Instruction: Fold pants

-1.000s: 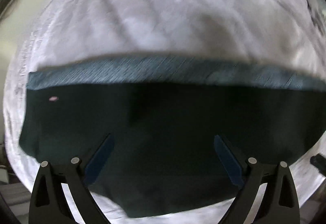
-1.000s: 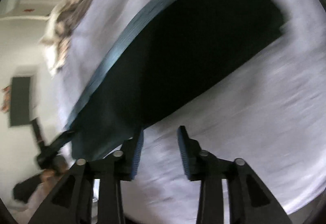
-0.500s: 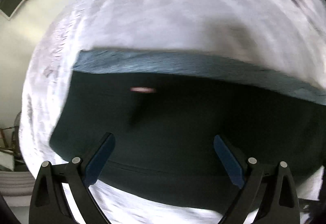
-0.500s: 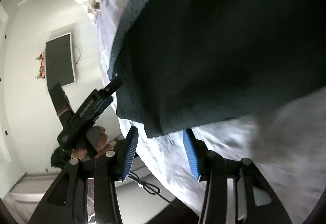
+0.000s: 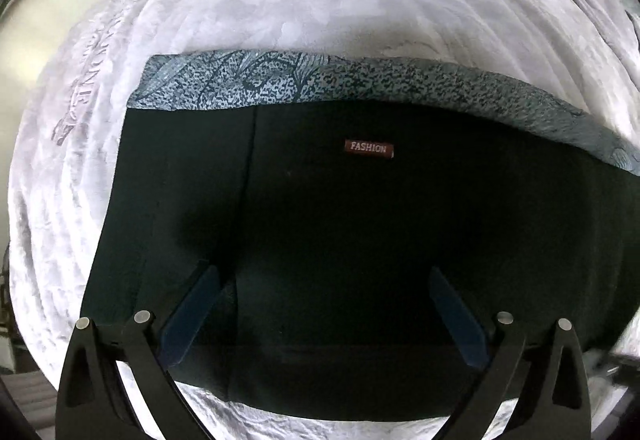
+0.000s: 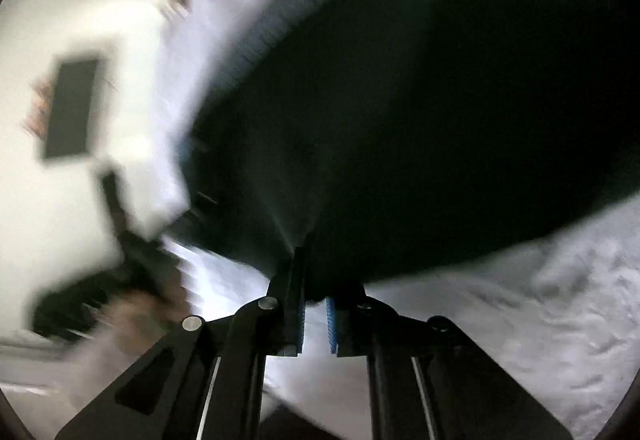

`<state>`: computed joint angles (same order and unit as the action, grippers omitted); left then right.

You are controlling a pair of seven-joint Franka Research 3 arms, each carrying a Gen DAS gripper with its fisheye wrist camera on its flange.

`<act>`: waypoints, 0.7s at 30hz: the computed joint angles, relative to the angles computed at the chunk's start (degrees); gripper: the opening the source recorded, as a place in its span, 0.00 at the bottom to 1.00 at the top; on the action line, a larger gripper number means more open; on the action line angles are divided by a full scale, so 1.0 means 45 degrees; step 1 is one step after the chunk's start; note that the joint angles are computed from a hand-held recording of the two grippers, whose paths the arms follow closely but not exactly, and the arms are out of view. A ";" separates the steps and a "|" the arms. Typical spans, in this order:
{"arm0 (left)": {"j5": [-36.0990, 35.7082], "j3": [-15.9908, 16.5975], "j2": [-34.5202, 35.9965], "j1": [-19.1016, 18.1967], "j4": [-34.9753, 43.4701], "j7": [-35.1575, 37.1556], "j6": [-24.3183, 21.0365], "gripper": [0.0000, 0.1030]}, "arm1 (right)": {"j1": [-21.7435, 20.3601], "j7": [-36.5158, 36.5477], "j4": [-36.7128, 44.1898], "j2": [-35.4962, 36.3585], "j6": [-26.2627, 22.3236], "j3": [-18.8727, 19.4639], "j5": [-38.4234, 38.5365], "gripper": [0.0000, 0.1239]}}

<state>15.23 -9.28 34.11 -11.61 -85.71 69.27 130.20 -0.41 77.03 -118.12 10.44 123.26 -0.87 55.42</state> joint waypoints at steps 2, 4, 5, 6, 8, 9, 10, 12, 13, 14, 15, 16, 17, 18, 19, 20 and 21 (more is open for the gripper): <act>0.0045 0.0005 -0.0220 0.0090 -0.0381 0.0092 0.0236 1.00 | -0.0033 0.0669 -0.0605 -0.0220 -0.0052 -0.0087 0.0031 0.15; 0.0037 -0.0010 -0.0285 0.0095 -0.0457 0.0082 0.0246 1.00 | -0.0115 0.1000 -0.1039 -0.0787 -0.0013 -0.0214 0.0122 0.19; 0.0074 -0.0006 -0.0279 0.0120 -0.0460 0.0176 0.0288 1.00 | -0.0125 0.0971 -0.1147 -0.1037 0.0028 -0.0285 -0.0096 0.19; 0.0126 0.0013 -0.0221 0.0145 -0.0374 0.0297 0.0294 1.00 | -0.0095 0.0843 -0.1140 -0.1334 0.0264 -0.0345 -0.0506 0.19; 0.0207 0.0077 -0.0303 0.0243 -0.0606 0.0407 0.0546 1.00 | -0.0002 0.0648 -0.0974 -0.1688 0.0921 -0.0428 -0.1455 0.19; 0.0225 0.0078 -0.0342 0.0165 -0.0547 0.0291 0.0454 1.00 | 0.0080 0.0627 -0.0760 -0.1681 0.1339 -0.0427 -0.2013 0.19; 0.0237 0.0084 -0.0349 0.0139 -0.0571 0.0215 0.0472 1.00 | 0.0140 0.0594 -0.0558 -0.1588 0.1729 -0.0437 -0.2570 0.19; 0.0259 0.0061 -0.0462 0.0058 -0.0729 0.0046 0.0501 1.00 | 0.0317 0.1225 -0.0007 -0.0967 0.2076 -0.0425 -0.4147 0.18; 0.0255 0.0028 -0.0494 0.0025 -0.0739 0.0039 0.0398 1.00 | 0.0522 0.1548 0.0166 -0.0553 0.1726 -0.0634 -0.5006 0.17; 0.0293 0.0037 -0.0650 -0.0023 -0.0925 -0.0053 0.0271 1.00 | 0.0283 0.1403 0.0036 -0.0386 0.1522 -0.0435 -0.4972 0.16; 0.0328 0.0063 -0.0653 -0.0098 -0.0801 -0.0159 -0.0090 1.00 | 0.0228 0.1373 -0.0231 -0.0478 0.1638 -0.0394 -0.4628 0.16; 0.0329 0.0048 -0.0741 -0.0118 -0.0742 -0.0191 -0.0318 1.00 | 0.0199 0.1434 -0.0431 -0.0649 0.1735 -0.0386 -0.4451 0.16; 0.0329 -0.0018 -0.0962 -0.0043 -0.0945 -0.0080 0.0016 1.00 | 0.0208 0.1549 -0.0552 -0.0781 0.1799 -0.0373 -0.4390 0.17; 0.0416 -0.0026 -0.1092 -0.0025 -0.1062 -0.0008 0.0303 1.00 | 0.0216 0.1693 -0.0636 -0.0912 0.1767 -0.0366 -0.4332 0.18; 0.0705 0.0047 -0.1104 -0.0143 -0.0944 -0.0019 0.0482 1.00 | 0.0186 0.1674 -0.0681 -0.0921 0.1681 -0.0391 -0.4315 0.18; 0.0945 0.0129 -0.1009 -0.0257 -0.0715 -0.0087 0.0541 1.00 | 0.0193 0.1791 -0.0571 -0.0817 0.1436 -0.0397 -0.4463 0.19; 0.1269 0.0282 -0.0770 -0.0413 -0.0266 -0.0268 0.0613 1.00 | 0.0225 0.2029 -0.0332 -0.0610 0.1035 -0.0396 -0.4765 0.22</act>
